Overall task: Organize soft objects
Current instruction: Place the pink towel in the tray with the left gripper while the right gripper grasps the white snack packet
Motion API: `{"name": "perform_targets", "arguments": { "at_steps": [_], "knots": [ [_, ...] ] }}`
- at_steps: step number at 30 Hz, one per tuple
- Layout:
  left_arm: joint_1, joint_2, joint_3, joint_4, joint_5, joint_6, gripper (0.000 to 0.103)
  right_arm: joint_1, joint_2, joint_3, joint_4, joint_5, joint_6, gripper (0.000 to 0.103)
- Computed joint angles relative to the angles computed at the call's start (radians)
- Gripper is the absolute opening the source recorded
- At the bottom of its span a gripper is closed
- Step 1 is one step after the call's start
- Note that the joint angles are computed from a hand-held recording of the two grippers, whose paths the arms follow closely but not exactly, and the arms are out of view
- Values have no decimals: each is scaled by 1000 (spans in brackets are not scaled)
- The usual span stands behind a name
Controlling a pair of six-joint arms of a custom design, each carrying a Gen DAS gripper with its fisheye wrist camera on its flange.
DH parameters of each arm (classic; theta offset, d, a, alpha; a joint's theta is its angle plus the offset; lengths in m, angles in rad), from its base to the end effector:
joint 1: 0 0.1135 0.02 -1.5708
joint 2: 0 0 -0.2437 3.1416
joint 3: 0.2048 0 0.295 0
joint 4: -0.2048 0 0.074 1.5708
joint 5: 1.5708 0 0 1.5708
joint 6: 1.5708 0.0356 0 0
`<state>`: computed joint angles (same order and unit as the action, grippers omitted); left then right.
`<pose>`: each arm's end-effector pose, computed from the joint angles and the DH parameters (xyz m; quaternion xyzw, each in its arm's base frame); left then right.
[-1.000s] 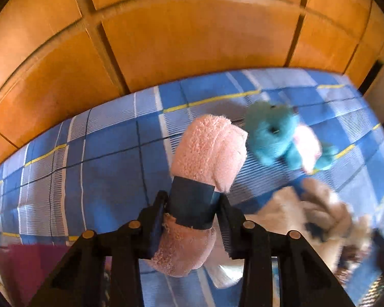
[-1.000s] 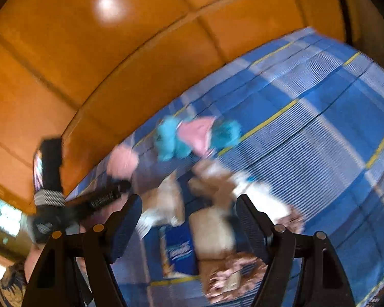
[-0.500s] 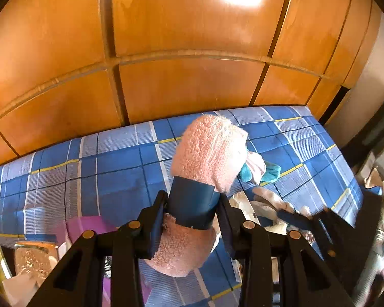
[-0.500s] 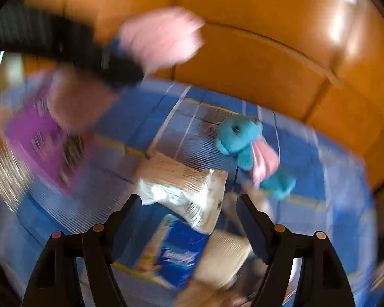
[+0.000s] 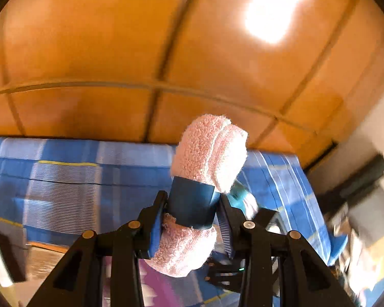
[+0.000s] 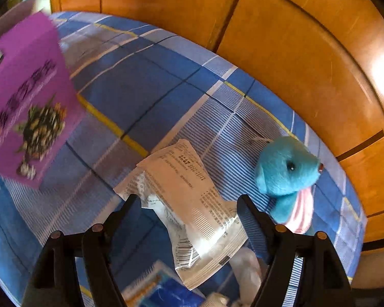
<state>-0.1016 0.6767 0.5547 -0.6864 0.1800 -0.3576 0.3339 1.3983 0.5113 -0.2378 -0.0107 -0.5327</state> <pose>0.1976 -0.0266 0.2117 -0.0848 0.9212 -0.1656 0.3418 0.2402 0.0837 0.0687 -0.4105 0.8846 -0.0168 0.2206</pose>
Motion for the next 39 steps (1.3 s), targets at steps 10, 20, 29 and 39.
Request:
{"name": "perform_targets", "arguments": {
  "at_steps": [10, 20, 29, 39],
  "knots": [
    [842, 88, 53, -131, 276, 379, 39, -31, 134, 43, 41, -42, 140, 72],
    [1658, 380, 92, -276, 454, 1090, 39, -47, 242, 138, 10, -81, 200, 74],
    [2049, 765, 166, -214, 397, 1407, 40, -41, 342, 255, -42, -125, 303, 77],
    [2205, 874, 167, -188, 368, 1574, 60, 28, 332, 298, -57, -37, 437, 54]
  ]
}}
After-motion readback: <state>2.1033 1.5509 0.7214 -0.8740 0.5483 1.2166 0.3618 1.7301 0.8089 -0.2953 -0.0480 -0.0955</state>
